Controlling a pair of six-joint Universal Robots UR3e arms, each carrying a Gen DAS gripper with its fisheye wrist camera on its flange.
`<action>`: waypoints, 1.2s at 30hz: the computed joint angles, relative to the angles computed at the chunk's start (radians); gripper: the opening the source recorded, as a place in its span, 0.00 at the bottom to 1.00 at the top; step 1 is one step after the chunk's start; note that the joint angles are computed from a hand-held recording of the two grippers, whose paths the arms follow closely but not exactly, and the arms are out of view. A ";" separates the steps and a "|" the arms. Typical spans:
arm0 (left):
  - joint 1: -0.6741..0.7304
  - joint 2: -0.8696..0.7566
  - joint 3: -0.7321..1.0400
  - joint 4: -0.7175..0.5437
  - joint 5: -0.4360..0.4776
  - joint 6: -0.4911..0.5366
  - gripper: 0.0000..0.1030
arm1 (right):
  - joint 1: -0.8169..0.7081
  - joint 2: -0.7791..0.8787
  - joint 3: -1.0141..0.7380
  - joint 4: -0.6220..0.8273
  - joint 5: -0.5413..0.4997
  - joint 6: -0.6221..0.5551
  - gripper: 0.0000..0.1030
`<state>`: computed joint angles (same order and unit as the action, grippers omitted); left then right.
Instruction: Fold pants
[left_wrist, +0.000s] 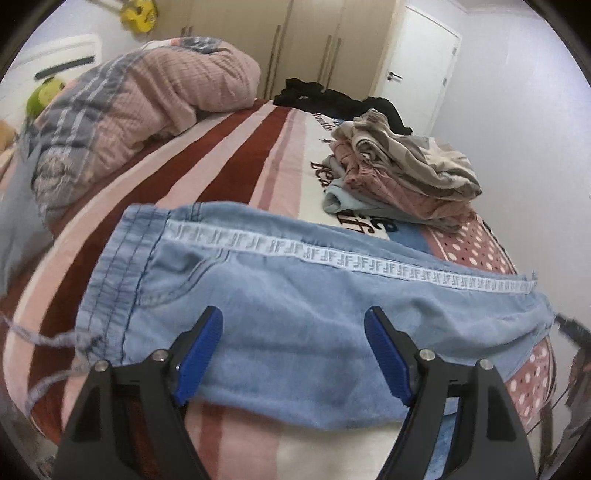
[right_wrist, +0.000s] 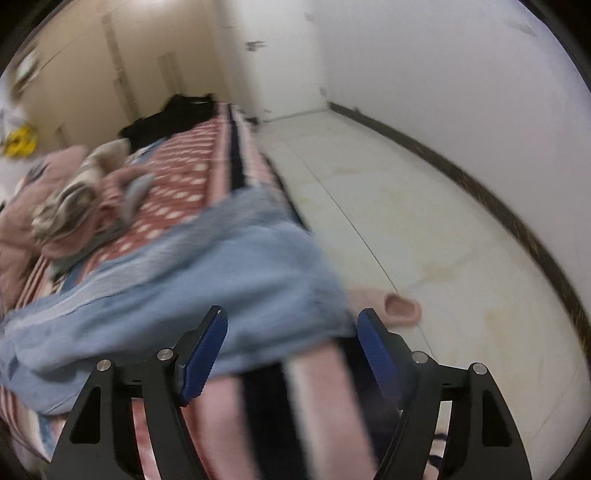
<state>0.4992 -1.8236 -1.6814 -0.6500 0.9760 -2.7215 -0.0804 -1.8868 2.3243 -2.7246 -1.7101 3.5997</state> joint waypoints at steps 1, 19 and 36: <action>0.008 0.007 -0.017 0.007 -0.011 -0.009 0.76 | -0.076 -0.063 0.053 0.009 0.088 -0.018 0.68; 0.159 0.151 -0.238 0.127 -0.082 -0.126 0.77 | -0.304 -0.012 0.194 -0.269 0.392 0.036 0.05; 0.282 -0.042 -0.167 0.031 -0.204 -0.176 0.84 | -0.059 -0.038 0.105 -0.126 0.024 0.155 0.38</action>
